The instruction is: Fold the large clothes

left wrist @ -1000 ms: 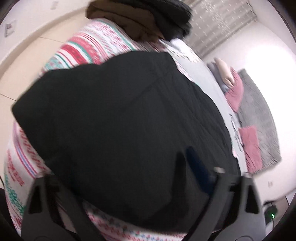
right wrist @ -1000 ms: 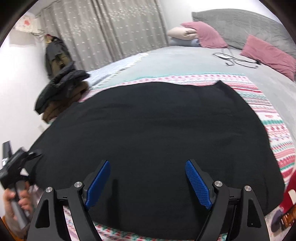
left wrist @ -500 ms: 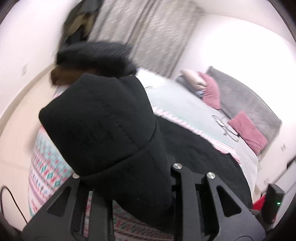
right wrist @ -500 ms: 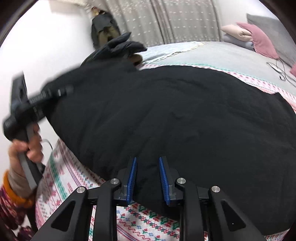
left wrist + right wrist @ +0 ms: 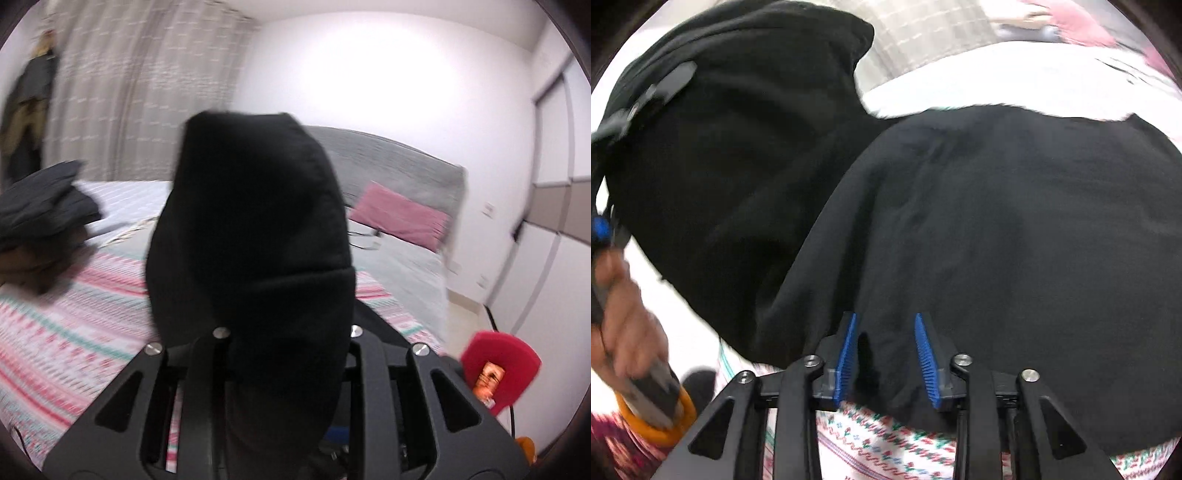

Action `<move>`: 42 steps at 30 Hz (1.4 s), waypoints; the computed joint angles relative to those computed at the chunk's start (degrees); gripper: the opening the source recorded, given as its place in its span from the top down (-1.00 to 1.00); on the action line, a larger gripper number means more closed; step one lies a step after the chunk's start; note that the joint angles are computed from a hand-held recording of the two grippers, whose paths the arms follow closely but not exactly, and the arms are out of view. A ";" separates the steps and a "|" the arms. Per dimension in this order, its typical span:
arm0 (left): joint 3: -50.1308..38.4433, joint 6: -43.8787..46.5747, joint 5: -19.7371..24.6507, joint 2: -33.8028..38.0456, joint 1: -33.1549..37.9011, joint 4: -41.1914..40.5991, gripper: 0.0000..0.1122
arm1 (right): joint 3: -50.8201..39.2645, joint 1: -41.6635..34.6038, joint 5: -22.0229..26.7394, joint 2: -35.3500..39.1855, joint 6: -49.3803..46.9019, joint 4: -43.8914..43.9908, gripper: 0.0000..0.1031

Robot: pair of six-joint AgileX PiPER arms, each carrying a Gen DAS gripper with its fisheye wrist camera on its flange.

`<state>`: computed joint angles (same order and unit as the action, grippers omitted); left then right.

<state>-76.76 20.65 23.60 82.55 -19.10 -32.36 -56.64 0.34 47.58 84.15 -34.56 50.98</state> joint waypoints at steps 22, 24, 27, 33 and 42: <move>17.45 -0.91 4.88 -10.88 30.02 -7.61 0.56 | -2.80 -6.69 -2.68 0.57 7.30 -9.82 -0.09; 20.28 -3.13 4.33 -10.93 31.78 -6.50 0.56 | -5.64 -3.48 -2.31 2.02 8.45 -13.66 -0.09; 23.81 -3.98 4.13 -9.86 35.71 -7.92 0.56 | -10.71 1.20 -0.25 4.94 8.53 -16.28 -0.08; 25.57 -1.96 11.22 -4.29 42.80 -17.83 0.47 | -27.55 8.24 5.51 18.18 5.23 -18.72 0.00; 27.58 2.04 13.96 -4.21 45.72 -21.11 0.31 | -70.00 11.04 17.64 46.82 12.29 -35.03 0.32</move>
